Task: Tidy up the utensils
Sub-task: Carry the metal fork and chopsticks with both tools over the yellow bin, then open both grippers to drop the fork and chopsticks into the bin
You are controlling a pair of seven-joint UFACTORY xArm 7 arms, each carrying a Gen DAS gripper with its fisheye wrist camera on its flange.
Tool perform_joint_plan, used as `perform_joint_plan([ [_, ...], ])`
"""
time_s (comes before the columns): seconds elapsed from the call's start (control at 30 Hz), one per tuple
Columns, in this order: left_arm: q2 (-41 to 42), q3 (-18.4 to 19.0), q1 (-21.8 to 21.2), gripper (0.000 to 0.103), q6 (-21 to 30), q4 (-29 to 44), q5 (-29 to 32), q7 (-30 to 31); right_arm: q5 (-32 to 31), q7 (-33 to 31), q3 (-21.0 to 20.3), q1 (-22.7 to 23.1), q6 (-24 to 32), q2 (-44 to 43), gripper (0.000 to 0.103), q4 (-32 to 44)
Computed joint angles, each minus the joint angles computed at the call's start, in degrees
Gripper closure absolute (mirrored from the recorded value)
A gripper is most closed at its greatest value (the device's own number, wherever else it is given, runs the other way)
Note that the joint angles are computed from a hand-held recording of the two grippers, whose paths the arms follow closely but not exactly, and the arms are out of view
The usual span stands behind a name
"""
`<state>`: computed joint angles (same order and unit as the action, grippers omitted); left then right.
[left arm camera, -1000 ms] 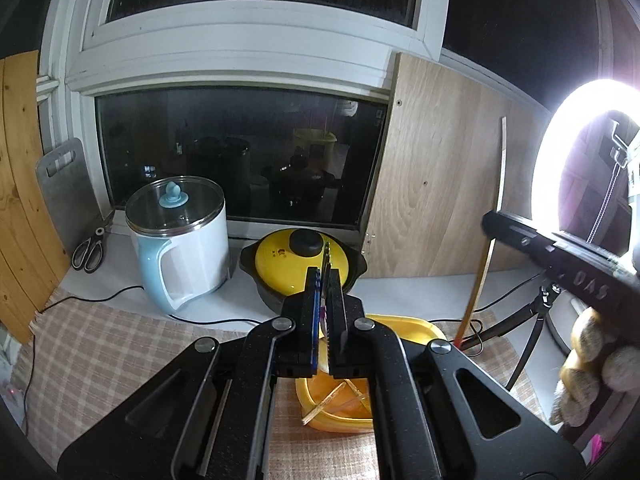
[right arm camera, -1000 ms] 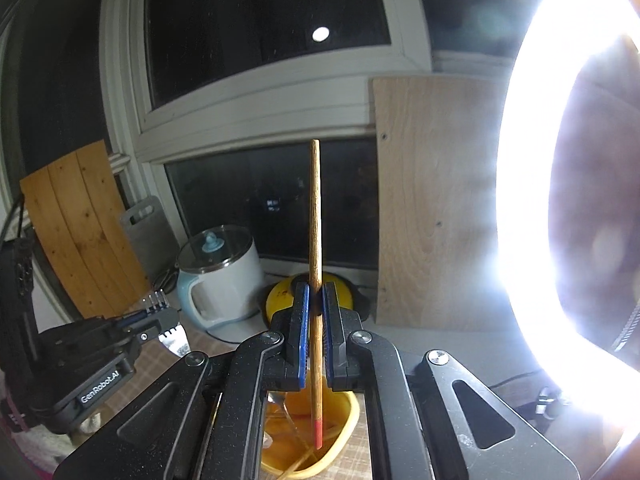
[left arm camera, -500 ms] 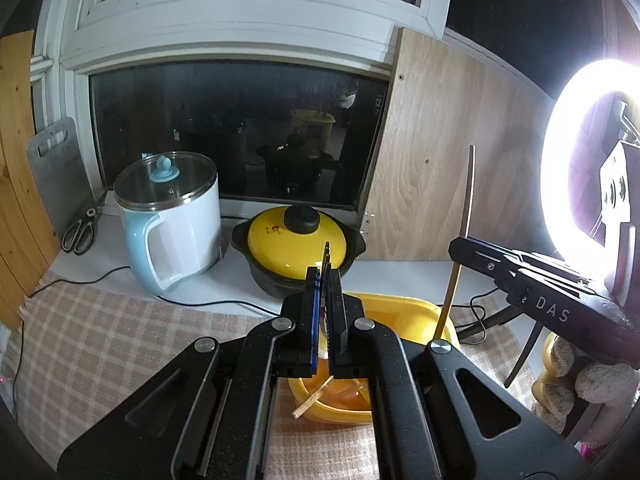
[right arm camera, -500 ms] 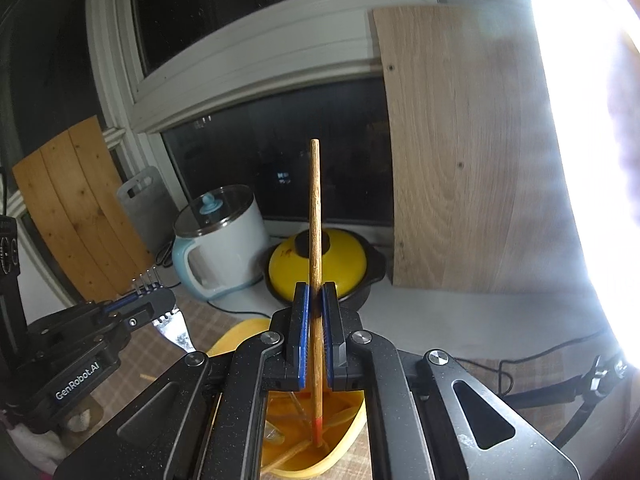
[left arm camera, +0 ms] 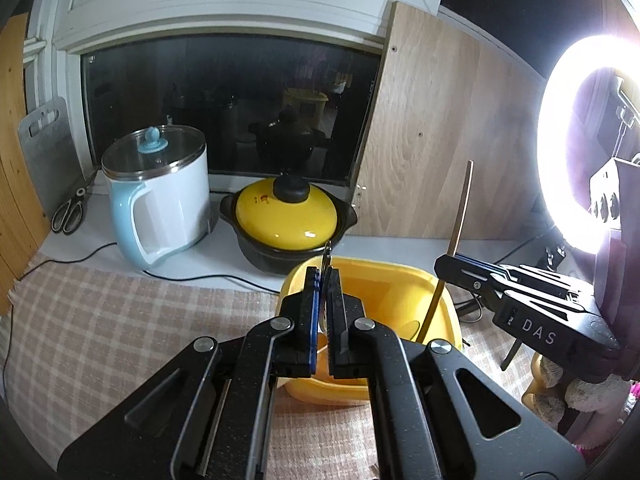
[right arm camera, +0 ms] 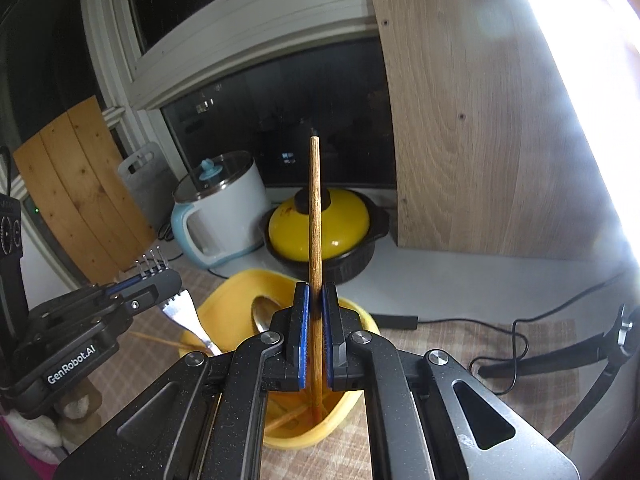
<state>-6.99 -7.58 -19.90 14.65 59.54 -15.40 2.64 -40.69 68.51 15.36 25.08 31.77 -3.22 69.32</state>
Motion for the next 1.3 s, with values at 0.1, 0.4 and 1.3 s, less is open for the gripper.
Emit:
perform_joint_plan([
  [0.1,-0.22,-0.02,-0.18,0.103,0.23,-0.54,-0.19,0.12,1.15,-0.27,-0.03,0.03,-0.35,-0.34,0.098,-0.93],
  [0.4,-1.17,-0.13,-0.48,0.102,0.75,-1.53,0.36,-0.45,2.31,-0.32,0.33,-0.26,-0.83,-1.30,0.098,-2.46],
  [1.3,-13.68,1.64,-2.27,0.098,1.15,-9.26,2.34,-2.83,1.62,4.28,5.81,-1.93,3.68,-9.29,0.075,-6.17],
])
